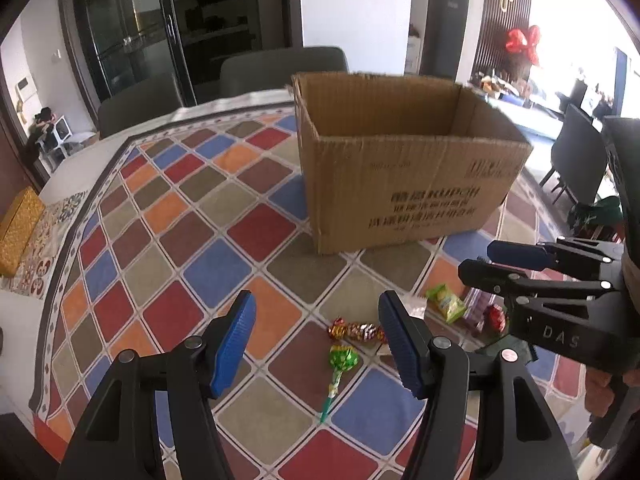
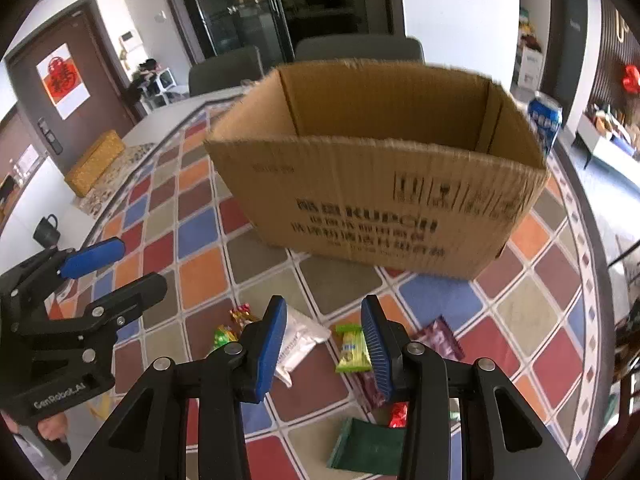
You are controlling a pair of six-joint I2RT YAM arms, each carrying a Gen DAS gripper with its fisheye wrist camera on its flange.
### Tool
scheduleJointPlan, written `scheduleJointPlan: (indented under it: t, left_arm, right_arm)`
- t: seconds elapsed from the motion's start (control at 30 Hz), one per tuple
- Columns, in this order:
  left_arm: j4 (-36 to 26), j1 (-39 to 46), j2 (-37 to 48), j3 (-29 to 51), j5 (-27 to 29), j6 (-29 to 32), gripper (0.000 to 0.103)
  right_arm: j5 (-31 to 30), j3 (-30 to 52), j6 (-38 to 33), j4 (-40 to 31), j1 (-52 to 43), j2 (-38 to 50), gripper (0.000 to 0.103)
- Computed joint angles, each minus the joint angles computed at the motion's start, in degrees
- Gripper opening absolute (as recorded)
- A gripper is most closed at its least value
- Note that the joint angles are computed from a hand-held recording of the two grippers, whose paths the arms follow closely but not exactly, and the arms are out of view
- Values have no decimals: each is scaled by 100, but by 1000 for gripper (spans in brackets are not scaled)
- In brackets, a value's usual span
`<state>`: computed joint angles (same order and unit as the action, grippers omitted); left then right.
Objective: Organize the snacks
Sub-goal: 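Move the left tool to the green lollipop while the right tool reaches the green cake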
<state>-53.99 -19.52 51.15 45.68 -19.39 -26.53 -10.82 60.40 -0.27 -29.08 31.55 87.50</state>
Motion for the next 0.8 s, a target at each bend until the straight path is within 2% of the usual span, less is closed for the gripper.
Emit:
scheduleJointPlan:
  t: [0.3,0.8]
  left_arm:
    - [176,146,323,-366,234,-46,63]
    - [732,128,632,-997,523,-63,62]
  right_arm:
    - [89,148,-68,-229,3,633,40]
    - [351,-5,-257,-23,87,1067,40]
